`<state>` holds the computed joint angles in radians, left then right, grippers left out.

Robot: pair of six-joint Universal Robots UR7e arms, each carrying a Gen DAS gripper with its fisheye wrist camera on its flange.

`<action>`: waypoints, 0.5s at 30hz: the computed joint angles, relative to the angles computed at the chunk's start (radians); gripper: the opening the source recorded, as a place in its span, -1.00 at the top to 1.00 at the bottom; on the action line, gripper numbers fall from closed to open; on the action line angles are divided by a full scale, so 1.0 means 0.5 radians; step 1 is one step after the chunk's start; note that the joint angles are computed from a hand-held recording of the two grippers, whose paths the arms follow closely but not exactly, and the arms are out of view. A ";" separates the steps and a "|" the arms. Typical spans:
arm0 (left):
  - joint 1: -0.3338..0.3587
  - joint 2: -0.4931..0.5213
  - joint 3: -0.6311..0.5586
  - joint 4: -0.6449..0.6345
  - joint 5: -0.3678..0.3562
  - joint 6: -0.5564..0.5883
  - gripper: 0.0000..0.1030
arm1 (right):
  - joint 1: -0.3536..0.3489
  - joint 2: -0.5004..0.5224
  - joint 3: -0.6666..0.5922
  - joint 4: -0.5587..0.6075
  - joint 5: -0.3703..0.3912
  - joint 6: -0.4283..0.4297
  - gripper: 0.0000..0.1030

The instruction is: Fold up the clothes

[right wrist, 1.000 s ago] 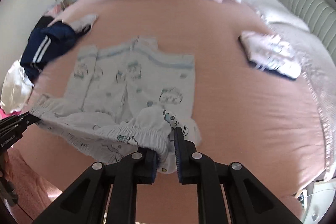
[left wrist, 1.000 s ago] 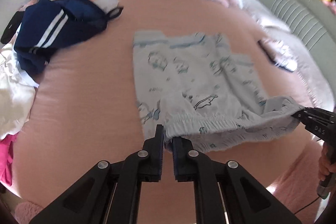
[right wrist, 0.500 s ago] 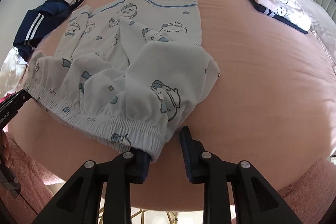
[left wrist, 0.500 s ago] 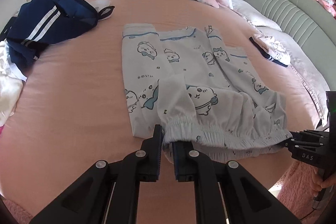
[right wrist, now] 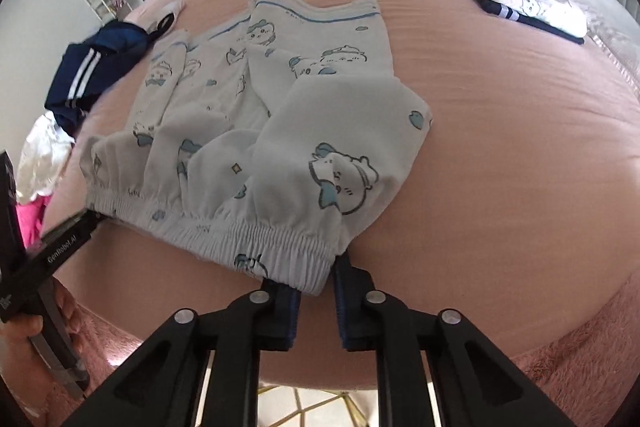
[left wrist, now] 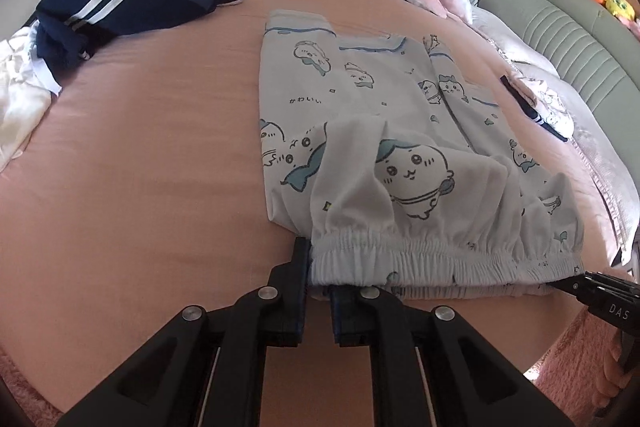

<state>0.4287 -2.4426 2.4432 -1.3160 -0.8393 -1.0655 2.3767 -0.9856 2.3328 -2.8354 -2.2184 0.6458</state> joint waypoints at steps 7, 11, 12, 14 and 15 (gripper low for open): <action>-0.492 -0.107 -0.191 0.535 -0.097 -0.437 0.88 | 0.082 -0.141 0.140 -0.249 0.001 -0.067 0.88; -1.082 -0.122 -0.412 0.968 -0.161 -0.940 0.88 | 0.240 -0.294 0.115 -0.319 -0.065 -0.098 0.89; -1.175 -0.099 -0.454 1.016 -0.179 -1.002 0.88 | 0.268 -0.321 0.099 -0.323 -0.075 -0.107 0.89; -1.337 -0.080 -0.512 1.079 -0.213 -1.119 0.88 | 0.321 -0.376 0.076 -0.308 -0.090 -0.119 0.89; -1.413 -0.090 -0.529 1.090 -0.231 -1.174 0.88 | 0.335 -0.399 0.067 -0.269 -0.090 -0.106 0.88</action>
<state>-0.2780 -2.4876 2.1786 -0.7709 -0.9548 -1.6523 2.5444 -1.1852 2.3661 -2.9698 -2.2635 0.5928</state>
